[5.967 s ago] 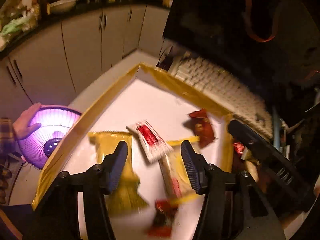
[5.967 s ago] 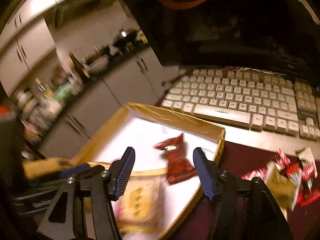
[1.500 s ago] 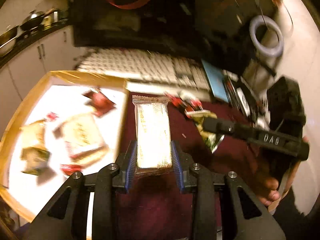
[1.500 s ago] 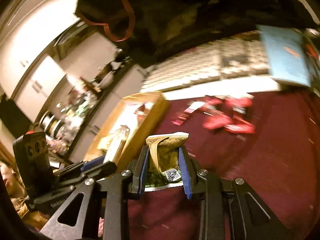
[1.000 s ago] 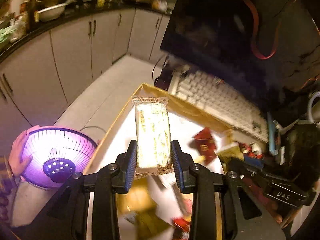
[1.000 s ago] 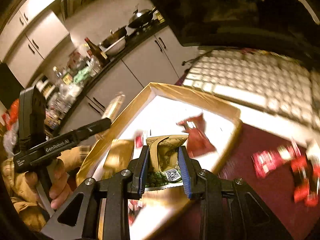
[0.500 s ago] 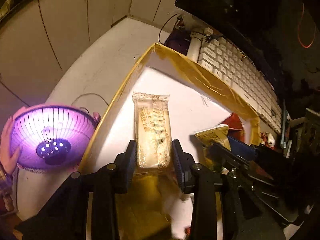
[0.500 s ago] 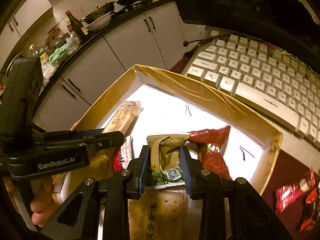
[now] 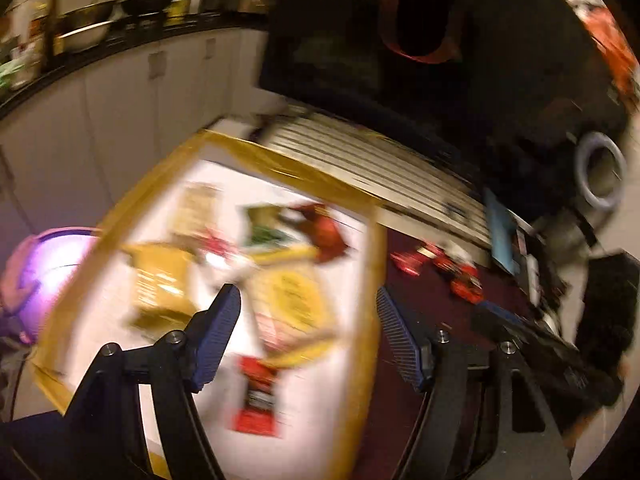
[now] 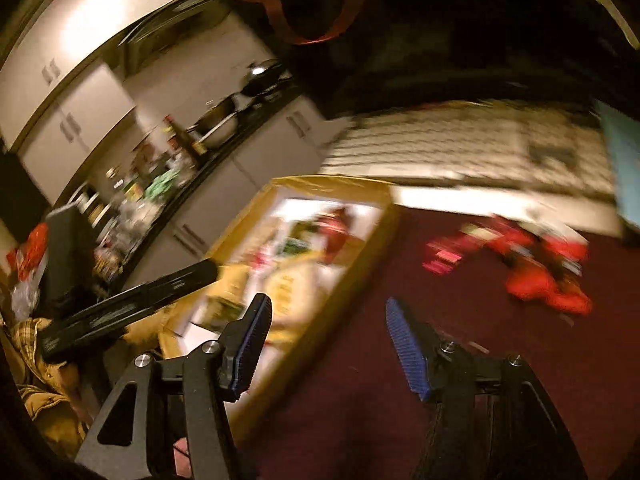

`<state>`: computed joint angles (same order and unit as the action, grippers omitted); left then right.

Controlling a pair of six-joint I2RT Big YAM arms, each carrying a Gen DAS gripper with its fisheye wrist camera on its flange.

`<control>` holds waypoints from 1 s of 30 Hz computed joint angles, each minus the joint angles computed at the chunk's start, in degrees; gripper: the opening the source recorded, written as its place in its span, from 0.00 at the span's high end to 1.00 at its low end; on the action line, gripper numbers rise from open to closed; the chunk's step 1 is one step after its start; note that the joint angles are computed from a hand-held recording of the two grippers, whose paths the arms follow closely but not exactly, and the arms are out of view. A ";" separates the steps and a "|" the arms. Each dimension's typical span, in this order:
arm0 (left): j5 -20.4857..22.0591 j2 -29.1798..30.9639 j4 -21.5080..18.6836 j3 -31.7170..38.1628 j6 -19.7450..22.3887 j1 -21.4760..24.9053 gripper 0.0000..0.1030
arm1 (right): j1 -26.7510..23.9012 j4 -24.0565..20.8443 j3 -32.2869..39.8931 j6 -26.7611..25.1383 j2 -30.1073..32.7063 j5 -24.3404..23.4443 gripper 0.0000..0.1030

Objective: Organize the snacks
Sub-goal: 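Move both open tools back to the red candies on the tablecloth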

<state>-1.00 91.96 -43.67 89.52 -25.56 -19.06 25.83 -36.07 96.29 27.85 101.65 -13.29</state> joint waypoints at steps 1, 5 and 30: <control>0.40 0.48 0.12 0.39 -0.37 -0.94 0.32 | -1.12 -0.28 -1.56 0.51 -1.07 0.37 0.39; 1.56 2.76 -2.48 3.43 0.13 -4.11 0.32 | -5.16 -1.67 -3.22 0.99 -1.94 1.87 0.40; 3.41 25.67 -21.93 33.89 4.01 -9.51 0.32 | -9.45 7.47 -14.34 8.91 -4.62 5.18 0.89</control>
